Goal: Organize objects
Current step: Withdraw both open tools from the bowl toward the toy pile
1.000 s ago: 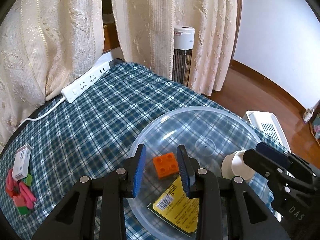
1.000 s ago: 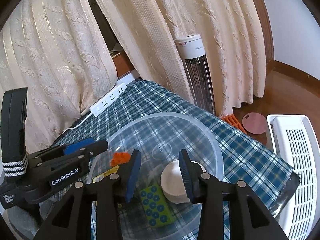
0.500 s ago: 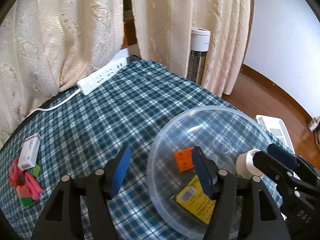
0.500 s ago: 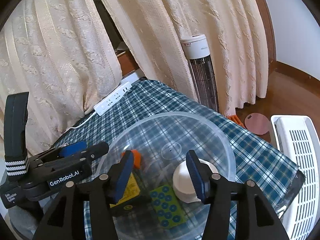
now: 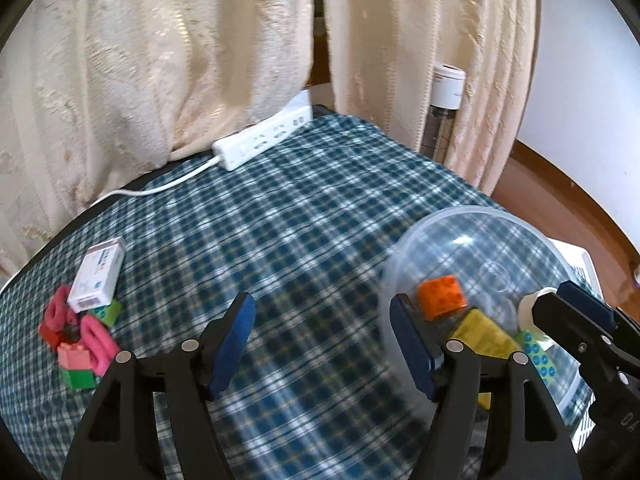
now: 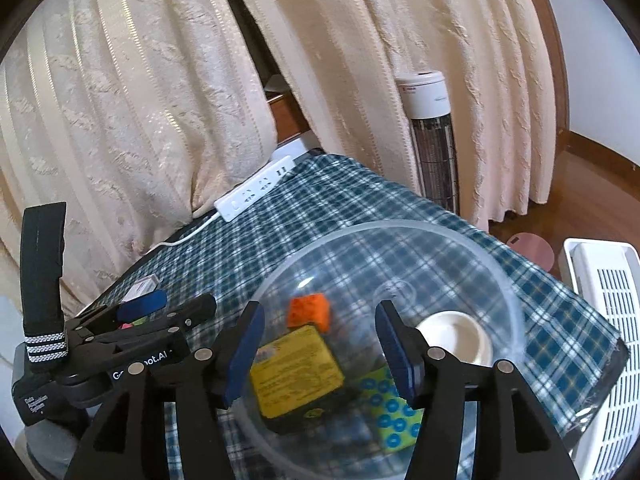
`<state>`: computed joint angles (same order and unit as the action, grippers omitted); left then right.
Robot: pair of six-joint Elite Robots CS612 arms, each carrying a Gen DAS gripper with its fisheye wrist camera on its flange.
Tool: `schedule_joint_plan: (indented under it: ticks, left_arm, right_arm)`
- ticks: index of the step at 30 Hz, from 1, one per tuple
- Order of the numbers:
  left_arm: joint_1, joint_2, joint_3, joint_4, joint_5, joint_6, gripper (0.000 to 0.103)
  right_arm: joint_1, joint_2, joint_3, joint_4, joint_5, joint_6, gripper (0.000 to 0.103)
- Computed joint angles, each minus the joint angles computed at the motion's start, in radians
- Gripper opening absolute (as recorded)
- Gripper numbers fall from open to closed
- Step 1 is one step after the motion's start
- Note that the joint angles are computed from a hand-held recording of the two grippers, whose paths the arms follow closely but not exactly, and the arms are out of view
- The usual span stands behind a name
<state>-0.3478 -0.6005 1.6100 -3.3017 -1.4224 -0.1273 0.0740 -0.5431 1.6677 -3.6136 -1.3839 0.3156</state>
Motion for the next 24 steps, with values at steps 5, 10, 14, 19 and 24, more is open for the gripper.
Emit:
schedule_joint_plan:
  ticks: [5, 10, 14, 19, 24]
  left_arm:
    - [0.019, -0.006, 0.019, -0.015, 0.014, -0.022, 0.071]
    - [0.041, -0.013, 0.038, -0.027, 0.023, -0.044, 0.071]
    - [0.059, -0.019, 0.053, -0.035, 0.033, -0.061, 0.071]
    - [0.085, -0.025, 0.070, -0.042, 0.045, -0.087, 0.071]
    - [0.109, -0.026, 0.079, -0.040, 0.059, -0.112, 0.071]
  right_arm:
    - [0.022, 0.000, -0.013, 0.014, 0.004, -0.024, 0.061]
    - [0.043, 0.002, -0.029, 0.033, 0.007, -0.045, 0.061]
    - [0.060, 0.005, -0.046, 0.055, 0.016, -0.065, 0.061]
    - [0.080, 0.013, -0.073, 0.089, 0.033, -0.087, 0.061]
    - [0.102, 0.021, -0.100, 0.126, 0.046, -0.117, 0.061]
